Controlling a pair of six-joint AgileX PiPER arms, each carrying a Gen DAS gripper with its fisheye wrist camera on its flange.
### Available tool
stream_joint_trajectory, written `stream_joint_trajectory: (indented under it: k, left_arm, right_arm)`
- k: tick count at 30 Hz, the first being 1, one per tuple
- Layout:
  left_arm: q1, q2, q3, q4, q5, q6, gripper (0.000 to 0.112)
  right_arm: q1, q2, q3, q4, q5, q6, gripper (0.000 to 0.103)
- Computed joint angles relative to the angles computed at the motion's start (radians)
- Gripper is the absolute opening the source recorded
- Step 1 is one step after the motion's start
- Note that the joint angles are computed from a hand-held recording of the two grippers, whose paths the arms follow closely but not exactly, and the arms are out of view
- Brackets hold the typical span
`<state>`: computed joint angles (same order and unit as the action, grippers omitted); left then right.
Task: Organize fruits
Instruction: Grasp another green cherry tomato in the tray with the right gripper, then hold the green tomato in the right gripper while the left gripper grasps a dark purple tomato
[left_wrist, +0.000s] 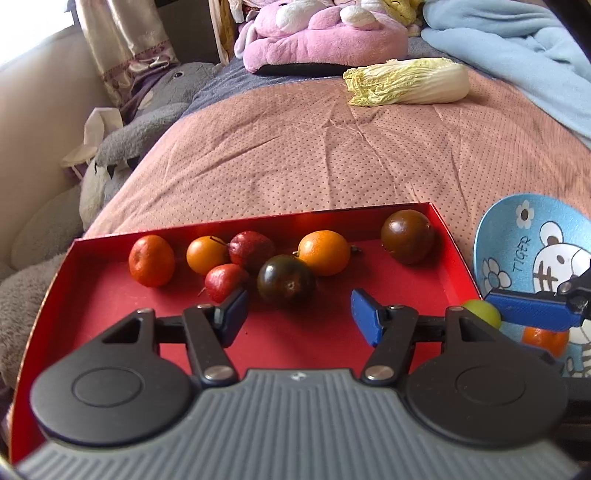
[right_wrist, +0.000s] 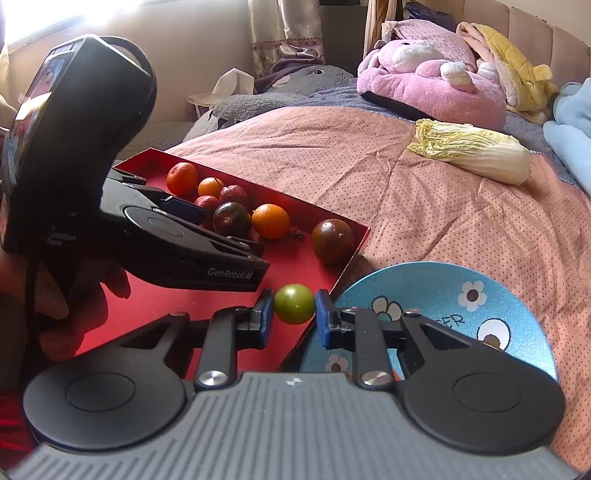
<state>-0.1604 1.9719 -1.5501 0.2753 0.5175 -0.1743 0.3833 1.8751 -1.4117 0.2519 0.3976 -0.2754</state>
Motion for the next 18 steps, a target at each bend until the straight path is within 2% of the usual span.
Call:
stream_joint_trajectory:
  k: [5,12,14,15,16,17,18]
  left_arm:
    - [0.011,0.020,-0.035,0.087,0.023,-0.120,0.065]
    - [0.027,0.045,-0.075,-0.025,0.032,-0.007,0.064]
    - [0.028,0.056,-0.085,-0.029,0.033,0.004,0.060]
    - [0.031,0.064,-0.096,-0.042,0.041,0.016,0.055]
    - [0.040,0.075,-0.114,-0.079,0.057,0.044,0.043]
    - [0.051,0.083,-0.130,-0.130,0.072,0.079,0.038]
    - [0.058,0.085,-0.134,-0.150,0.074,0.084,0.039]
  right_arm:
    - [0.001,0.001,-0.002,-0.014,0.002,0.014,0.029]
    - [0.005,0.004,-0.011,-0.037,0.010,0.036,0.029]
    - [0.006,0.003,-0.012,-0.040,0.014,0.045,0.029]
    - [0.006,0.003,-0.014,-0.042,0.018,0.051,0.029]
    - [0.006,0.002,-0.016,-0.037,0.023,0.049,0.028]
    - [0.007,0.000,-0.015,-0.032,0.026,0.044,0.028]
    - [0.008,-0.003,-0.013,-0.026,0.027,0.039,0.028]
